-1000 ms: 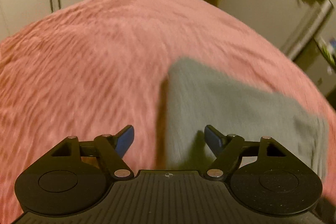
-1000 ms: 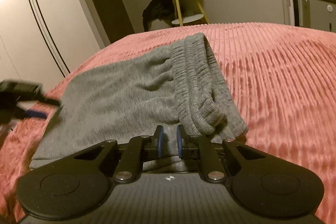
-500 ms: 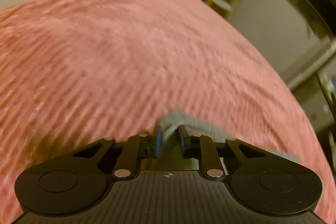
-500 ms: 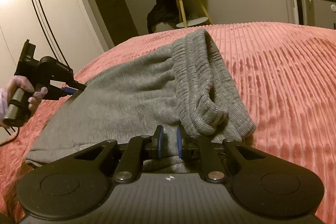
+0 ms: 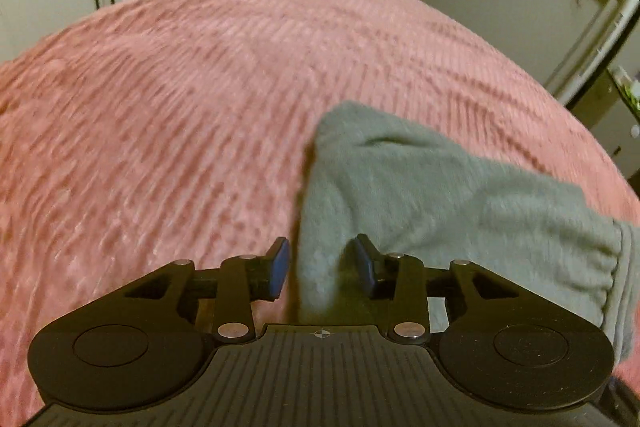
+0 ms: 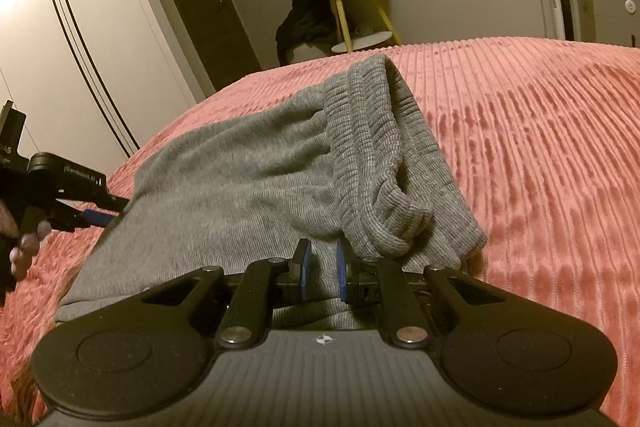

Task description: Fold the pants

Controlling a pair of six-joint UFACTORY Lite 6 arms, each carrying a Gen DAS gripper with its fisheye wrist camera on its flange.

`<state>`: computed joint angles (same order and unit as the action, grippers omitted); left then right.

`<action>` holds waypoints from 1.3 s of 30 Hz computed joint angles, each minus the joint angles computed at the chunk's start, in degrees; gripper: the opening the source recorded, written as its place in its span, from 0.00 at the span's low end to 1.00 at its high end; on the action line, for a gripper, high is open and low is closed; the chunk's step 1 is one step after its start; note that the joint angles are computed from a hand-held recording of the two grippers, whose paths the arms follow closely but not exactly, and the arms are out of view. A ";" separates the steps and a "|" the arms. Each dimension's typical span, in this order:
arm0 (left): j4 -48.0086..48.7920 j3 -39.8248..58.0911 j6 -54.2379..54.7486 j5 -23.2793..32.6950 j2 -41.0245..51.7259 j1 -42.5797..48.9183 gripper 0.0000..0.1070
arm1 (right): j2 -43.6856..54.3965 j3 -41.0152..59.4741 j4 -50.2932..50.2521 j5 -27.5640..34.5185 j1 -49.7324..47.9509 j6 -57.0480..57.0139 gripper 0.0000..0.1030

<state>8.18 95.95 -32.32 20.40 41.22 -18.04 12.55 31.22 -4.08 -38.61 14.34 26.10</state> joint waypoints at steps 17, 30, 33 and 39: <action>47.42 -36.06 -46.90 5.80 -25.71 -15.57 0.41 | -3.60 -2.02 9.47 1.47 3.84 -6.95 0.13; 48.66 -54.78 -67.99 10.25 -41.98 -31.57 0.77 | -29.13 -10.30 74.49 18.34 19.02 -55.91 0.96; 54.52 -53.00 -75.29 22.92 -41.69 -41.95 0.93 | -26.86 -7.26 92.48 14.67 26.27 -73.90 0.96; 55.73 -55.23 -87.81 26.35 -46.26 -50.62 0.96 | -24.01 -1.09 114.49 3.55 37.90 -97.55 0.96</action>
